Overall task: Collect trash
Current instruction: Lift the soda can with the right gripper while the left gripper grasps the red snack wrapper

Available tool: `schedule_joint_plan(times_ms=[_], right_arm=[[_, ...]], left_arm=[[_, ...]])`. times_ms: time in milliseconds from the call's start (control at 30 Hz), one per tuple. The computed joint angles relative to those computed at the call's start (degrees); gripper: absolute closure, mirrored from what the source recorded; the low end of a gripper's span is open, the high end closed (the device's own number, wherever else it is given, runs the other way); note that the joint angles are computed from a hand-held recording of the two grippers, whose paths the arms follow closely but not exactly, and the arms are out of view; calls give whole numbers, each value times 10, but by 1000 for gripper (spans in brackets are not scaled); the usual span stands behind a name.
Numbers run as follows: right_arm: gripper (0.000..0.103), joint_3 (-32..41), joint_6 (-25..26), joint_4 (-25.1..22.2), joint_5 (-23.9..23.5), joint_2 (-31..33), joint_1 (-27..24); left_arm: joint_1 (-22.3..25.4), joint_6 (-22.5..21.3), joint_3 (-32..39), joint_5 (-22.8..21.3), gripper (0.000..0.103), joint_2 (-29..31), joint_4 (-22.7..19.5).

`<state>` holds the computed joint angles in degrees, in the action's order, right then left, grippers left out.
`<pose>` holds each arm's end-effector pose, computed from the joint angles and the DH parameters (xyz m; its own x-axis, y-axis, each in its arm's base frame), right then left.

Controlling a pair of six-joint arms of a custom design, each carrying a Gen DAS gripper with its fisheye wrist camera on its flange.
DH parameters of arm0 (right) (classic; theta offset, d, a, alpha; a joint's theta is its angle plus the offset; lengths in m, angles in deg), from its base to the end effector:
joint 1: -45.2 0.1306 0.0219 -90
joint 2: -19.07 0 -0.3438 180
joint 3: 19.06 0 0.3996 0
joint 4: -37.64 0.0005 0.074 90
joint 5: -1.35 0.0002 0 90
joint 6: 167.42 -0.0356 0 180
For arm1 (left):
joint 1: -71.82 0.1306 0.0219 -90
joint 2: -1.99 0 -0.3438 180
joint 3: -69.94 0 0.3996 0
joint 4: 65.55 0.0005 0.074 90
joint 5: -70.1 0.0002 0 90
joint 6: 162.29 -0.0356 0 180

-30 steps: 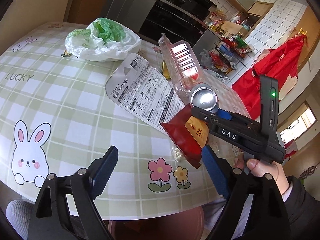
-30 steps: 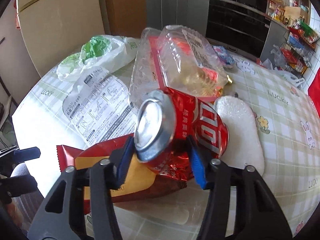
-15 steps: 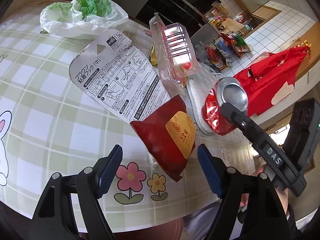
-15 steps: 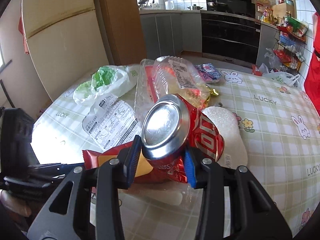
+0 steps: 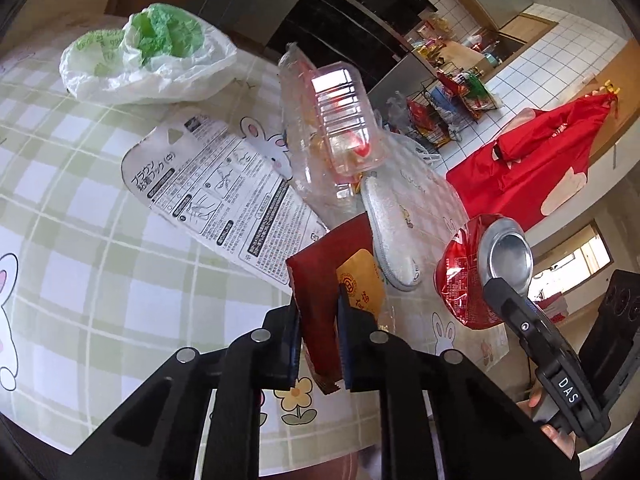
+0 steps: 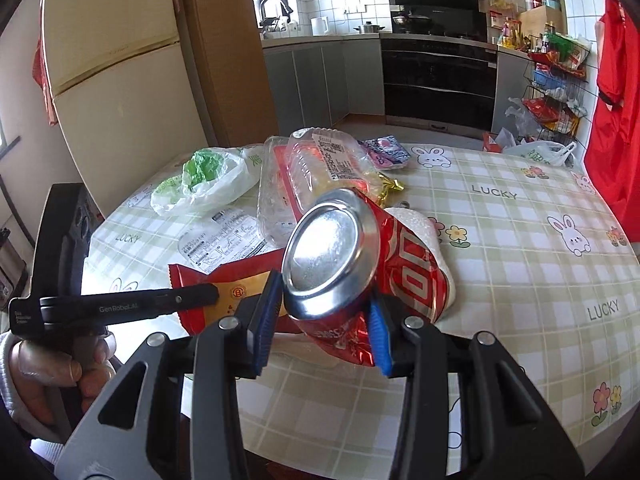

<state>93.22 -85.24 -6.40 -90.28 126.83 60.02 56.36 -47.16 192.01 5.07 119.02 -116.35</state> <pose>0.5891 0.1564 0.4196 -0.6471 -0.0305 -0.7618 -0.1906 0.9739 0.1229 0.6225 -0.1883 0.3957 -0.8483 -0.1648 -0.5032 0.1825 0.8011 -0.5701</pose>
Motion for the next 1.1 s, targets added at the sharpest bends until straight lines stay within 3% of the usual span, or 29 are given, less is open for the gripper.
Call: schedule_joint_plan(times_ms=[367,567,933,1100], right_arm=[[61,-39,-7,15,17,-53,12],[61,-76,-16,24,26,-94,20],[61,-143,-35,27,43,-175,45],[61,-169,-39,29,56,-213,56]], left_arm=[[-2,-26,-32,-24,90,-62,27],[2,-64,-78,-32,90,-118,38],[-1,-163,-196,-25,90,-249,10],[-3,-164,-236,2,90,-291,-13]])
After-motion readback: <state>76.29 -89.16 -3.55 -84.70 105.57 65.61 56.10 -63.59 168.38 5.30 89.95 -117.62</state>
